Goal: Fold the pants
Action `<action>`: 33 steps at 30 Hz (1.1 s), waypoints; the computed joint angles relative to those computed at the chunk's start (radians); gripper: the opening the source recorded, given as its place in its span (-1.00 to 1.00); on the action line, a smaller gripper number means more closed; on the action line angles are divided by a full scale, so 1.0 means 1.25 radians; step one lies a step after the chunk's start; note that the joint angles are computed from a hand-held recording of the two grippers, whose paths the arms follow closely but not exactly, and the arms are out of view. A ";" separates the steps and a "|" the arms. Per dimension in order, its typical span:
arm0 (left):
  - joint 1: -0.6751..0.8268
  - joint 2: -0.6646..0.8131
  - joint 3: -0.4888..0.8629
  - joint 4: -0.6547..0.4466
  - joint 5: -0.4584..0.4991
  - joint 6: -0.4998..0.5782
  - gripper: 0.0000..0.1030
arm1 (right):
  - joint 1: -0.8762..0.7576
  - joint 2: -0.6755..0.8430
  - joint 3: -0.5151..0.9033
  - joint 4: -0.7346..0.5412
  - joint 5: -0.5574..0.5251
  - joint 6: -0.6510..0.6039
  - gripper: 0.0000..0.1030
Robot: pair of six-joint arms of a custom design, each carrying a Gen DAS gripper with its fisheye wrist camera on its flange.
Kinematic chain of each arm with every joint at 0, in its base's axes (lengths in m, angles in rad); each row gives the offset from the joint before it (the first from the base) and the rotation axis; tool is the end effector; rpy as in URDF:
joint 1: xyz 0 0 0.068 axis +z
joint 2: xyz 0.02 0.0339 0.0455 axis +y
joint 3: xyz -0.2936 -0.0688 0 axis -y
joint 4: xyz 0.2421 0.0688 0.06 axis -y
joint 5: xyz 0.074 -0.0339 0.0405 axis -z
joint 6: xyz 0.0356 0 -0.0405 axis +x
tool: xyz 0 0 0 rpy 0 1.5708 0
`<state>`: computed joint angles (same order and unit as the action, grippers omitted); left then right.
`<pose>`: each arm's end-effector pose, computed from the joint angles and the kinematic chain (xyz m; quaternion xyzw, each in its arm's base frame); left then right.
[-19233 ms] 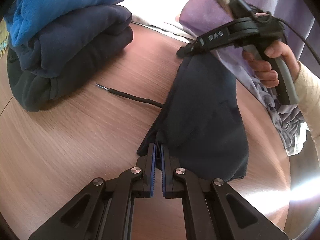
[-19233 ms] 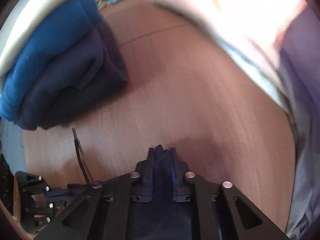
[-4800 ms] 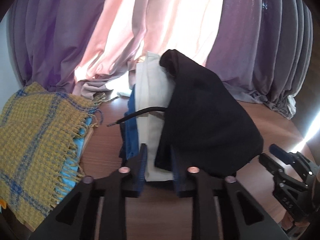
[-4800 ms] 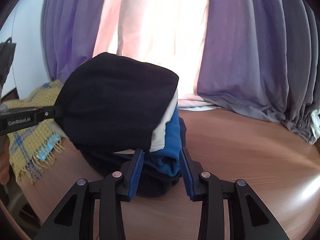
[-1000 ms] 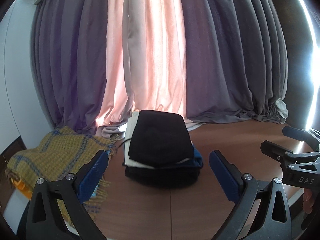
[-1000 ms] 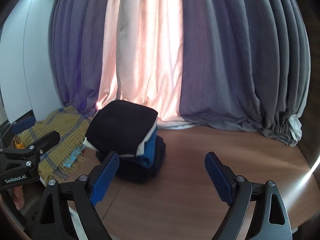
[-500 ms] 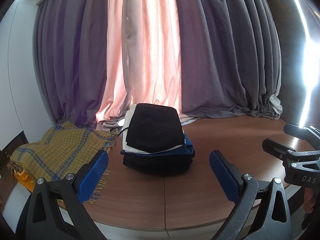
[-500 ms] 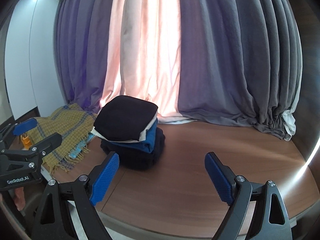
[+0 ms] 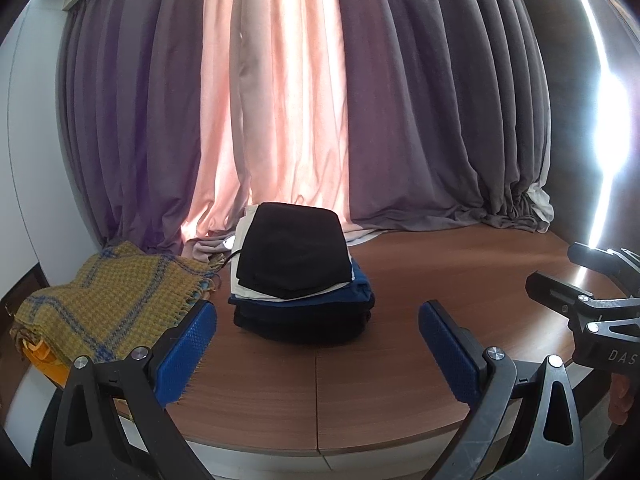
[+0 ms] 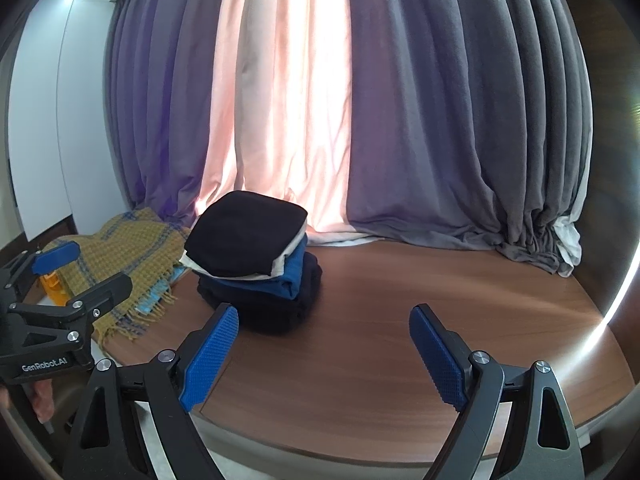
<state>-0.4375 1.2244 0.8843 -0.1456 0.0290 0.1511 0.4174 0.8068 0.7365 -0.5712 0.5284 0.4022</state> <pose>0.2400 -0.1134 0.3143 0.2556 0.8173 -0.0860 0.5092 0.1412 0.0430 0.3057 0.1105 0.8638 -0.0418 0.4898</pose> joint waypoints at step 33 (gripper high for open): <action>-0.032 -0.023 -0.013 -0.016 -0.037 -0.012 1.00 | -0.009 -0.026 0.004 -0.030 -0.004 0.001 0.72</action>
